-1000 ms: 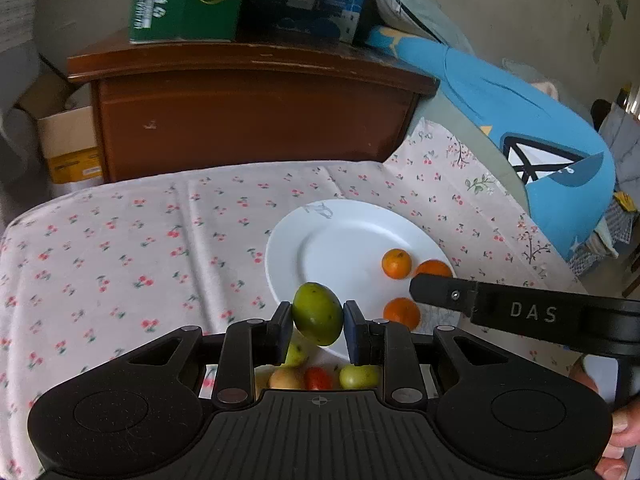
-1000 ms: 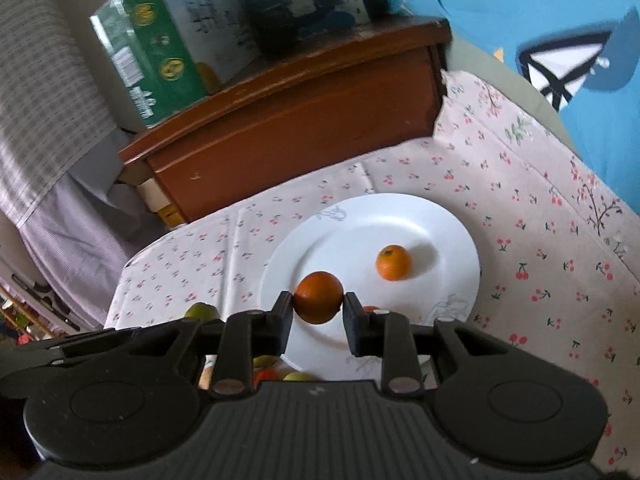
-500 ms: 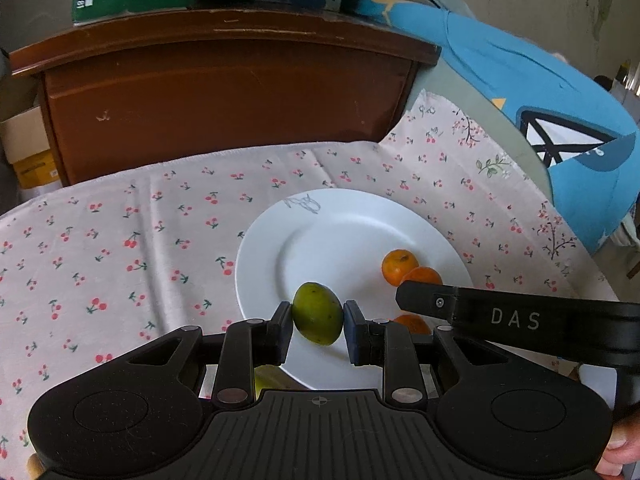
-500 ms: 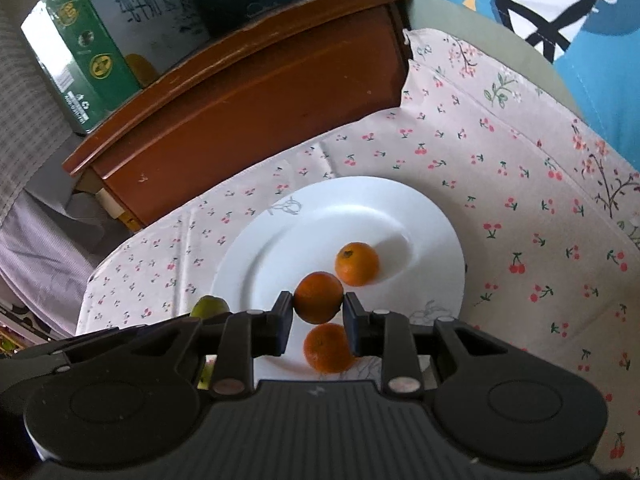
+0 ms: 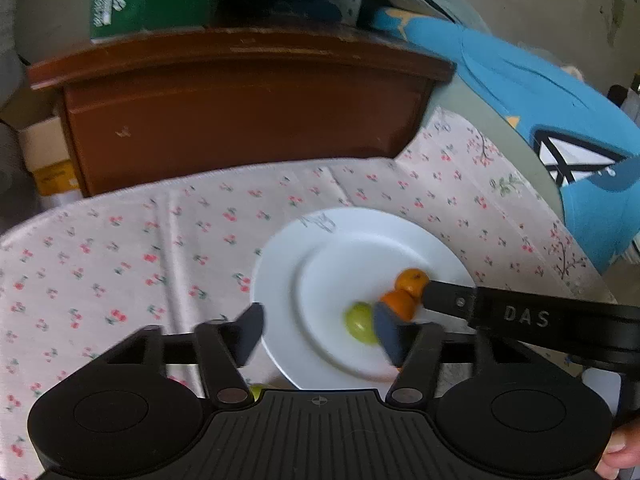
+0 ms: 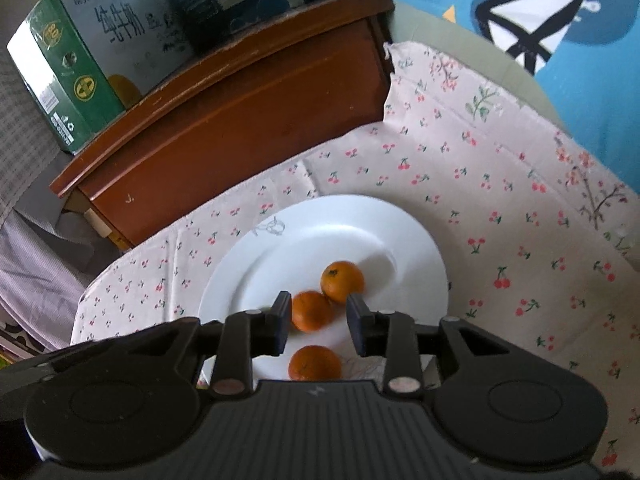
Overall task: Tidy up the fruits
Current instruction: 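Open the left tool onto the plate while the right tool releases its tangerine, then withdraw both tools from the plate toward the fruit row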
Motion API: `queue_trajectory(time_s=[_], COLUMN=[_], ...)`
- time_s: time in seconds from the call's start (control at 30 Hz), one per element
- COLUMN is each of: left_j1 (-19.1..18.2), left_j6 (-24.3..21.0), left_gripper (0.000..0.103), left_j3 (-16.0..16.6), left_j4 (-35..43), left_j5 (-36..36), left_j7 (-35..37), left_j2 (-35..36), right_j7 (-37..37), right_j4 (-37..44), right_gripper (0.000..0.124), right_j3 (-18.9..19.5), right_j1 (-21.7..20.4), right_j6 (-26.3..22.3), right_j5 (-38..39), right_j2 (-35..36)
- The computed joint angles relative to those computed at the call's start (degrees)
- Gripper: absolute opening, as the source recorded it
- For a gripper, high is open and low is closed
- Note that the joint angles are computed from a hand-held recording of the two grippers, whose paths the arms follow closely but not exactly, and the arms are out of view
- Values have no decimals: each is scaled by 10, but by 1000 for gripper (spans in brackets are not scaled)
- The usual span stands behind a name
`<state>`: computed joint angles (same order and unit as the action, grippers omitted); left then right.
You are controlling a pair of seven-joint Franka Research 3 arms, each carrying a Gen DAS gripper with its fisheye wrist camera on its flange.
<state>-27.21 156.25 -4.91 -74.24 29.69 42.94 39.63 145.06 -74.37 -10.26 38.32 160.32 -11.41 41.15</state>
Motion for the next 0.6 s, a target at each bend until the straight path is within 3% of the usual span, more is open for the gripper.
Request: queue_trajectory(time_s=[0.33,0.6], left_j1=[5,24], left_j6=[-33,-21], left_gripper=[73,73], left_j3=[-1,-8], left_j4=[-58,-144], left_j5=[12,26], left_j7=[-8,-40], left_j2=[-59,-120], right_j7=[-24,-35], right_j4=[-12,-64], right_gripper=[39,39], right_j3=[5,4], right_j1=[10,28], right_j6=[-5,26], right_j5=[-20,-30], right_j2=[-16,-49])
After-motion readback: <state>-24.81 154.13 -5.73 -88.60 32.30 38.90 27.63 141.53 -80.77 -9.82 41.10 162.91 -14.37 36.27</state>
